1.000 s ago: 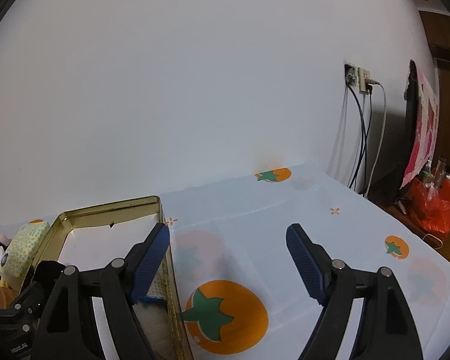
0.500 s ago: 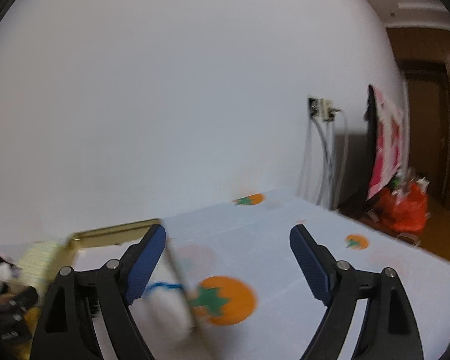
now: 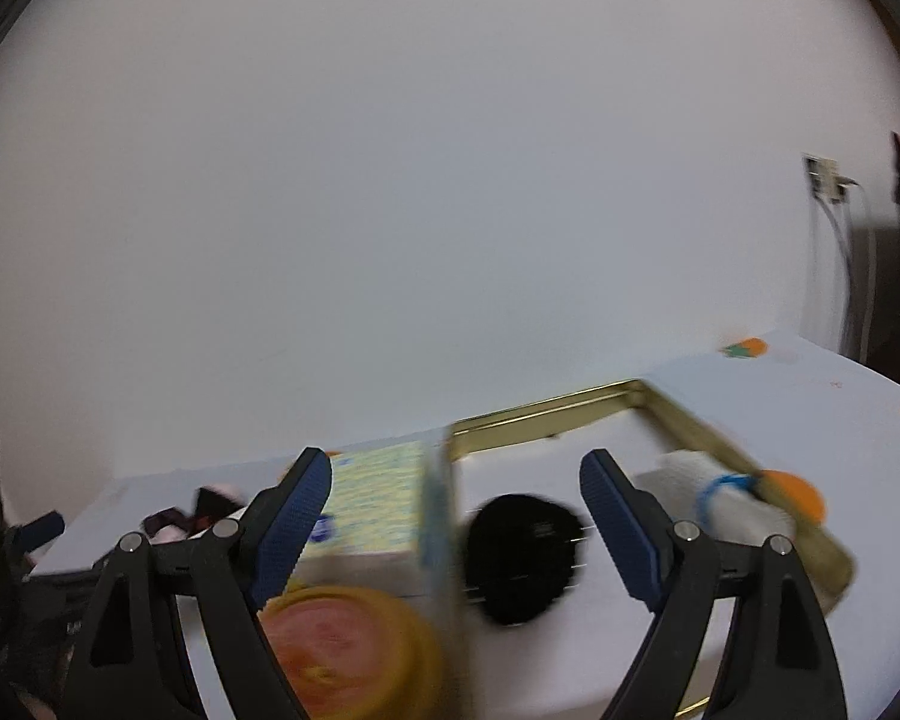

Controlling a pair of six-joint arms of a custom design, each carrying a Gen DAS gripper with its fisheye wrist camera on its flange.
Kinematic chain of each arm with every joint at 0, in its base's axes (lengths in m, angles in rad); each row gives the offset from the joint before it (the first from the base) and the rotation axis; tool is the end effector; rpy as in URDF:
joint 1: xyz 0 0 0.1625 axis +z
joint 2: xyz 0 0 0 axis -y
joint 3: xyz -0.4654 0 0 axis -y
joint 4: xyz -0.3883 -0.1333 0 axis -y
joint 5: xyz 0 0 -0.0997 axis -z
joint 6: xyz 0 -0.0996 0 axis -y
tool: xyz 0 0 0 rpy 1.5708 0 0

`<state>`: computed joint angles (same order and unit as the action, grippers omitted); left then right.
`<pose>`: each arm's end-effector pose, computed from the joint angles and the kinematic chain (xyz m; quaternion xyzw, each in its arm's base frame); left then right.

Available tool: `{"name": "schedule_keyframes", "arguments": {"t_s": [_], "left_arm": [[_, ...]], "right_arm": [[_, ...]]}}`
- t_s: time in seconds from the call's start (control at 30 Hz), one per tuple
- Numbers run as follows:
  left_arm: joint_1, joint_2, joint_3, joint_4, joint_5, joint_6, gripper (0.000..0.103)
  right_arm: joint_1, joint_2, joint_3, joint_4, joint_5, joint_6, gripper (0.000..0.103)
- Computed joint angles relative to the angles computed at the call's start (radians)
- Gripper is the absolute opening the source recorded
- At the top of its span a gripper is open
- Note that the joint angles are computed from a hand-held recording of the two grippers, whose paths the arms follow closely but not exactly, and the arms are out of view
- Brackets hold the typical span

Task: Organize soft objects
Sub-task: 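Move the left tool to the light blue plush while the right tool grasps the white cloth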

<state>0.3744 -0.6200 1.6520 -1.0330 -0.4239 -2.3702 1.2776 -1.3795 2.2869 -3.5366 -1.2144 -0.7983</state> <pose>-0.4180 -0.4050 -0.0001 -0.0098 0.7072 -0.5004 0.4994 0.0286 -0.4869 0.3546 0.2989 -0.8002 0.5041 0.1271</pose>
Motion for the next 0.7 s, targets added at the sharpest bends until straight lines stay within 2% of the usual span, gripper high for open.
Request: {"name": "schedule_keyframes", "arguments": {"t_s": [0.13,0.33,0.4,0.47,0.57,0.7], "left_arm": [[0.008,-0.080,0.100,-0.003,-0.038,-0.061,0.103],[0.028,-0.175,0.208,-0.107,-0.096,-0.067,0.103],[0.034,-0.195,0.225,-0.113,-0.107,-0.079,0.103],[0.053,-0.197,0.216,-0.101,-0.114,-0.076,0.103],[0.055,-0.187,0.199,-0.024,-0.146,-0.106,0.103],[0.059,-0.218,0.233,-0.078,-0.162,-0.042,0.103]], "right_arm": [[0.036,0.018,0.022,0.025,-0.028,-0.041,0.087],[0.103,0.057,0.049,0.056,-0.082,-0.083,0.086],[0.130,0.068,0.040,0.108,-0.110,-0.076,0.080],[0.173,0.097,0.016,0.161,-0.166,-0.039,0.074],[0.229,0.151,-0.008,0.187,-0.246,0.006,0.074],[0.296,0.235,-0.064,0.231,-0.367,0.054,0.074]]}}
